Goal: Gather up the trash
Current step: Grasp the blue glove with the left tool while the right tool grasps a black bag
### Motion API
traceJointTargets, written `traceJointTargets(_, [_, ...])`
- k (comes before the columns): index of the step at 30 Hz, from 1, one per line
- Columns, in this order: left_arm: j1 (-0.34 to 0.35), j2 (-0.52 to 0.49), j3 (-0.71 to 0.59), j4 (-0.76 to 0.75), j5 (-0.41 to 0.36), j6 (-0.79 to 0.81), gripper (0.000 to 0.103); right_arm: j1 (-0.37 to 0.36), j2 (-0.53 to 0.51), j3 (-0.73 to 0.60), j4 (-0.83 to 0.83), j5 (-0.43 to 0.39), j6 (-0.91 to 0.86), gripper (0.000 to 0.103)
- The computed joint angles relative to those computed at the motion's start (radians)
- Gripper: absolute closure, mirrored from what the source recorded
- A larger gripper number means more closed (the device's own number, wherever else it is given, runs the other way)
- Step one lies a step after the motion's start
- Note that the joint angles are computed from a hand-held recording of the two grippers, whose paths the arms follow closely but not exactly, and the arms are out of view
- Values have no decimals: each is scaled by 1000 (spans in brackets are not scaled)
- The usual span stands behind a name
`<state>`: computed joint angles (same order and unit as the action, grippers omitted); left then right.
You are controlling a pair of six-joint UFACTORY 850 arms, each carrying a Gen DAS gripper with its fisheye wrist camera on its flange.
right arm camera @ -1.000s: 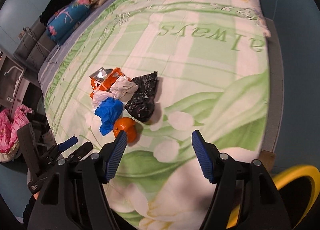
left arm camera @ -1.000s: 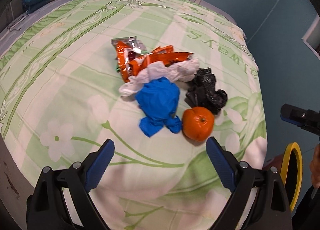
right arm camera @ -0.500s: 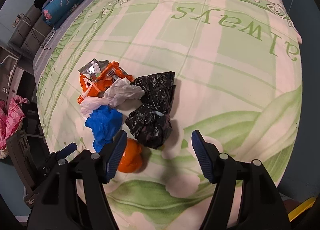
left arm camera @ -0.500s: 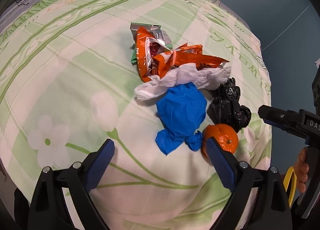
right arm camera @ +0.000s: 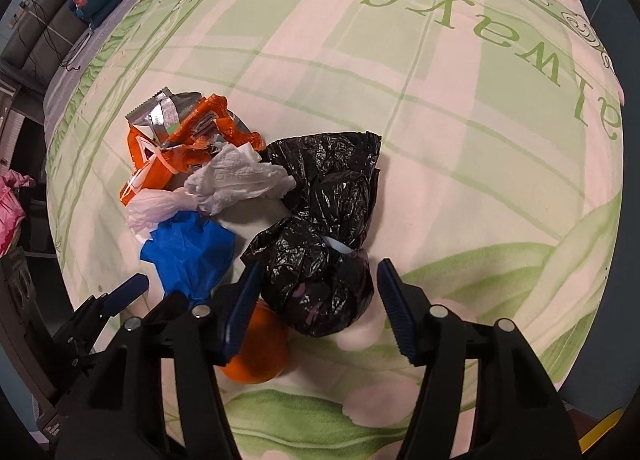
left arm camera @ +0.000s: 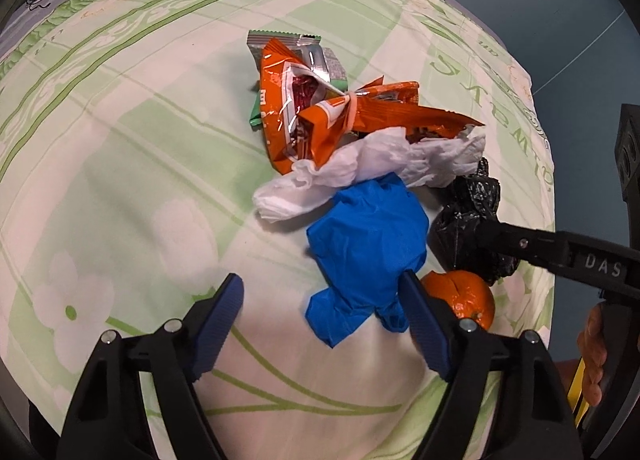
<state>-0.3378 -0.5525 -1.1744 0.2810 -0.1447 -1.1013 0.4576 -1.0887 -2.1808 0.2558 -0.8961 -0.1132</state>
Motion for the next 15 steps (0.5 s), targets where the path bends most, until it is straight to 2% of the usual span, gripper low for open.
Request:
traceJointTargets(5, [-10,-8,-10,141,-8,-148,46,6,-20,-18,-14,-9,24,54])
traceJointTargets(7, [-10,-7,-6,111,8,-117,60,7,-21,-17,-14,-11,24,58])
traceJointTargets(8, [-9,-6,-5,72,15,-76,64,8,-20,-14,-16,-10,24,60])
traceJointTargets(10, [-7,-3,2,-17,30,14,79,13,-14,-3,-36,0,27,64])
traceJointTargets(13, [-10,4,12,-48,37,51,93,20,-1,19,-55,22,37,69])
traceJointTargets(15, [-13,11,20,6,40,-2,96,21,17,48,-61,46,41,71])
